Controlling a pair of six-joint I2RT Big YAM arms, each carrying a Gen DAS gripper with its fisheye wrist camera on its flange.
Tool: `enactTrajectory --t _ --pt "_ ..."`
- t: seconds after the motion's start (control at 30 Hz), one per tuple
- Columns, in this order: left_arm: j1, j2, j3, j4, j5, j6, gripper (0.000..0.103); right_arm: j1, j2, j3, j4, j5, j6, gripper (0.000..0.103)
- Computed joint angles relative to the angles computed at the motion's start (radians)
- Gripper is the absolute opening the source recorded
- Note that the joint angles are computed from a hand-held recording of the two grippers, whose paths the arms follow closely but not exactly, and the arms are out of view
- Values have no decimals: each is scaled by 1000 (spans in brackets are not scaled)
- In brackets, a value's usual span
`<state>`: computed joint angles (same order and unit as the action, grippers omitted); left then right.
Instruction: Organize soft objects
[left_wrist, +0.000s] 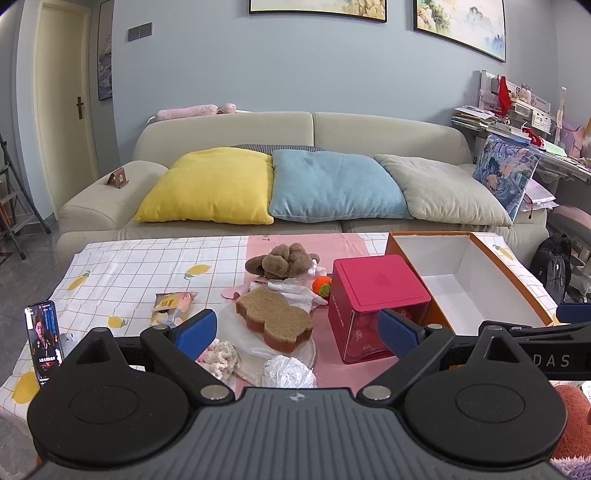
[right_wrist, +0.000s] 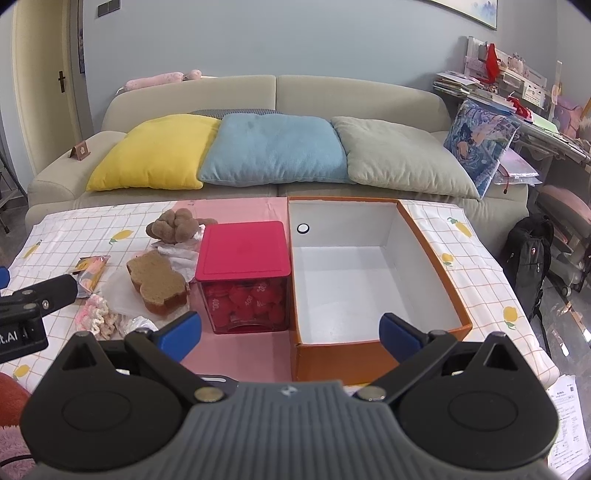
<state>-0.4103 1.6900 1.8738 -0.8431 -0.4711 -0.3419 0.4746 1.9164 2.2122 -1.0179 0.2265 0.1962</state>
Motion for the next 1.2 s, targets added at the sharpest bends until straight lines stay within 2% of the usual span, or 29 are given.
enactTrajectory --t 1.2 --pt "-4 -1 2 -29 8 -5 103 -2 10 17 -20 -1 2 100"
